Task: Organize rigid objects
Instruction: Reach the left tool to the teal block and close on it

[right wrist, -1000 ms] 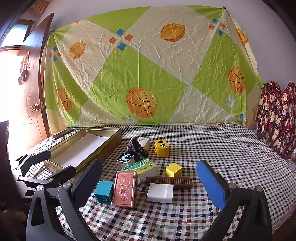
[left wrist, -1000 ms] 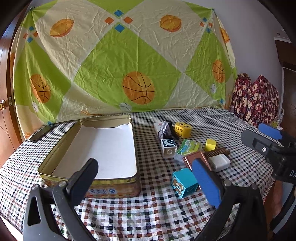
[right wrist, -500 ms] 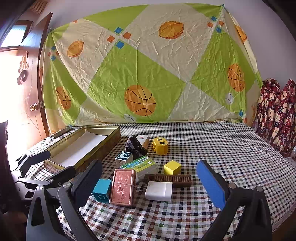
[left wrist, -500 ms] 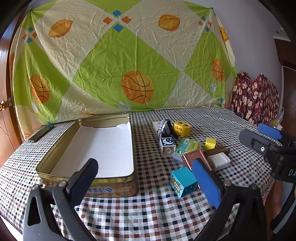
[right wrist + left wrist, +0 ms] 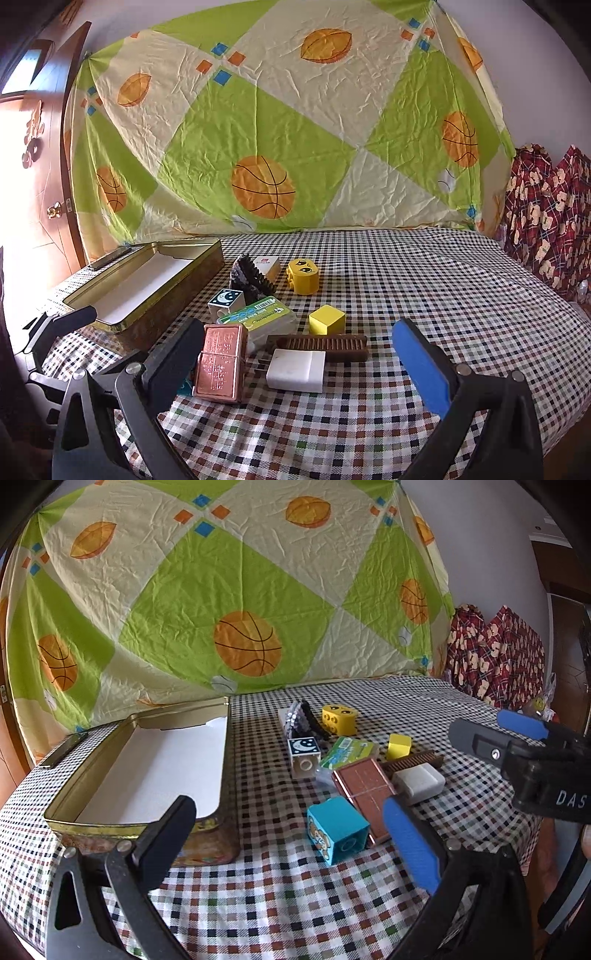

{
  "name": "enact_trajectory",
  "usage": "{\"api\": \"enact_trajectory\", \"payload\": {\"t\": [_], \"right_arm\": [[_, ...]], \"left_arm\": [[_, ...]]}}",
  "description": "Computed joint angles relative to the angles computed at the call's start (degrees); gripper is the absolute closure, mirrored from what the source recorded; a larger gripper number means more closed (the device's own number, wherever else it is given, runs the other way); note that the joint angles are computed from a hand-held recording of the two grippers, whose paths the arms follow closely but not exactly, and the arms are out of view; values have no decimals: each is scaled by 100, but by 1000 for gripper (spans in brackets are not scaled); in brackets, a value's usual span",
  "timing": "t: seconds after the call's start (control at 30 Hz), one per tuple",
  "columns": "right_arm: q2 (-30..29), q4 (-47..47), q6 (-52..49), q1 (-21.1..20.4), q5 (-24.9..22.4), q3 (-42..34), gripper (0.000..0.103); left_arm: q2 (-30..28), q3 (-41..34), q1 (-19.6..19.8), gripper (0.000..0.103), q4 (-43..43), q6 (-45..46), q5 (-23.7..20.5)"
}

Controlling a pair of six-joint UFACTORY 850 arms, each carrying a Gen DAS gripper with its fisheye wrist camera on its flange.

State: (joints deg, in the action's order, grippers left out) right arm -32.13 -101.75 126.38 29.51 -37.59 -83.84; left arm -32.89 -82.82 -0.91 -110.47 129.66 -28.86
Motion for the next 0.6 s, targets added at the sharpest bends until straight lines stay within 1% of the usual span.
{"api": "enact_trajectory", "payload": {"t": [0.07, 0.17, 0.23, 0.33, 0.4, 0.47, 0.53, 0.57, 0.6], "right_arm": [[25, -44, 98, -28, 22, 48, 0], [47, -100, 182, -60, 58, 89, 0], [53, -116, 199, -78, 80, 106, 0], [50, -138, 243, -101, 131, 117, 0], [51, -163, 260, -110, 171, 122, 0], [42, -140, 216, -105, 165, 114, 0], [43, -153, 216, -110, 192, 116, 0], [40, -168, 234, -108, 205, 114, 0], [36, -186, 249, -110, 223, 111, 0]], "left_arm": [[-37, -41, -37, 3, 240, -180, -23], [-109, -162, -112, 7, 674, -540, 66], [-166, -263, -159, 16, 1020, -847, 193], [-290, -443, -237, 17, 1608, -1408, 434], [-375, -560, -255, 20, 2035, -1862, 494], [-459, -674, -216, 27, 2401, -2316, 394], [-536, -782, -140, 43, 2637, -2649, 140], [-567, -816, -120, 47, 2628, -2669, 92], [-595, -843, -100, 59, 2648, -2694, 24]]}}
